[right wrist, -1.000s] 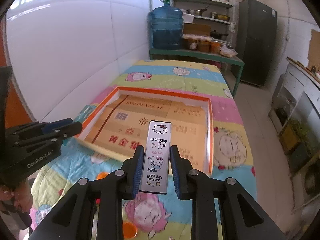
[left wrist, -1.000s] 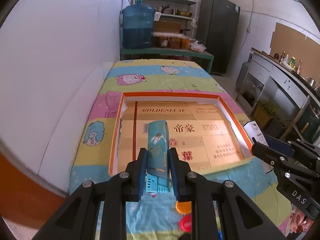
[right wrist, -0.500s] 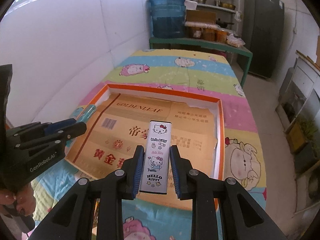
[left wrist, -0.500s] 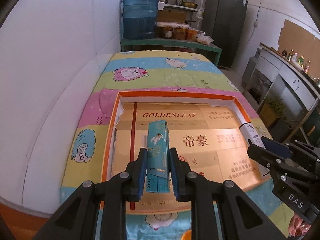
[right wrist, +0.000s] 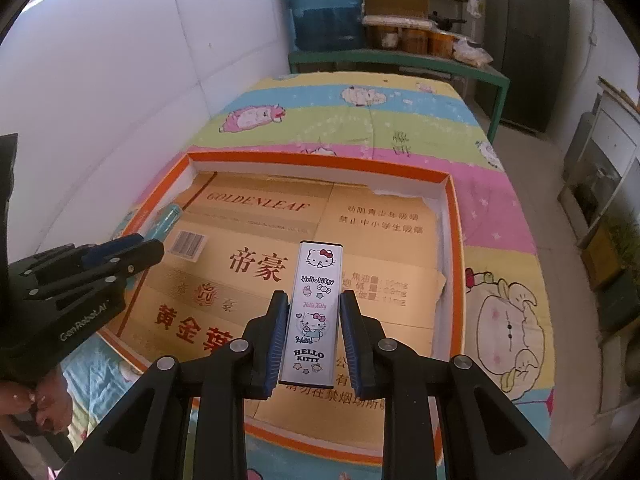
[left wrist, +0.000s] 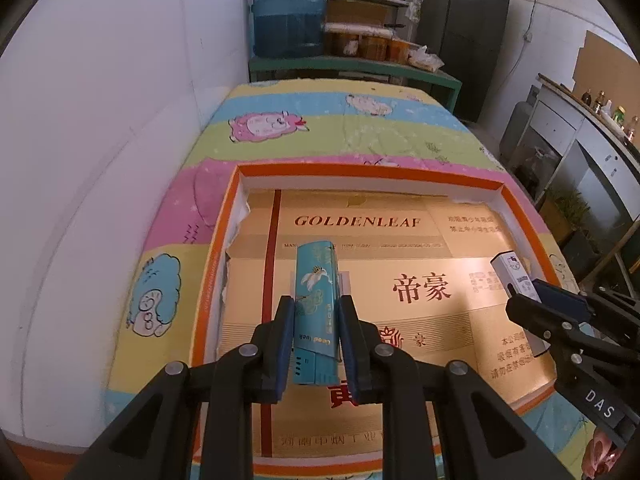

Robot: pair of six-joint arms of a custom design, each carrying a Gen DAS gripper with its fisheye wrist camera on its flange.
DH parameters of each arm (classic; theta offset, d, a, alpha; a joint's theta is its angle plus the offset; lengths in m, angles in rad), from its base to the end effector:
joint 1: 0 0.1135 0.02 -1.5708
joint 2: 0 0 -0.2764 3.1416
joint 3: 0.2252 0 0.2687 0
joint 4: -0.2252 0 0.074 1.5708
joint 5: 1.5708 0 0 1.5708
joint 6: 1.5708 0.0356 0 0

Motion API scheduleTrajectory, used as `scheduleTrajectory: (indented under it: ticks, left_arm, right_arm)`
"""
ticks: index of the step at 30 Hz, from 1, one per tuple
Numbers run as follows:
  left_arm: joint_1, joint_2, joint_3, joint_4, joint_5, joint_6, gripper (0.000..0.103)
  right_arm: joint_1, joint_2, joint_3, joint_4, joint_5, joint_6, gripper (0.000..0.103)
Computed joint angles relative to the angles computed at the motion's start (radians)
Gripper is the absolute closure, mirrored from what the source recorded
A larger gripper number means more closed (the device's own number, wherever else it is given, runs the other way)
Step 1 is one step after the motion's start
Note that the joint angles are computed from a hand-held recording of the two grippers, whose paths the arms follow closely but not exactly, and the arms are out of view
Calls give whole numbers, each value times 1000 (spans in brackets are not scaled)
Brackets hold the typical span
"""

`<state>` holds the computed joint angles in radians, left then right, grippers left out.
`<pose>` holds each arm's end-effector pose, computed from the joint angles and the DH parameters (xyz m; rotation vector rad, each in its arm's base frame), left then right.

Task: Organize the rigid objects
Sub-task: 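Carry both held boxes up and over into the GOLDENLEAF box lid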

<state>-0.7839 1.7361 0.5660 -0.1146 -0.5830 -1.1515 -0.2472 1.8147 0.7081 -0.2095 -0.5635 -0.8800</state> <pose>0.1924 -0.1642 0.0689 -0.5636 2.4400 0.1290 0.2799 -0.0510 0.0736 -0.8983 2.4349 0.4572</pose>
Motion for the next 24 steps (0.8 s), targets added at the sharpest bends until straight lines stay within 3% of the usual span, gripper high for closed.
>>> scheduleTrajectory:
  ticks: [12,24]
  left_arm:
    - [61,89,-6,119,72,61,81]
    - [38,113,-37,187,35,51,80]
  right_arm:
    - [43,80,11,60,45,33,76]
    - [55,114,-3,113,69,43,76]
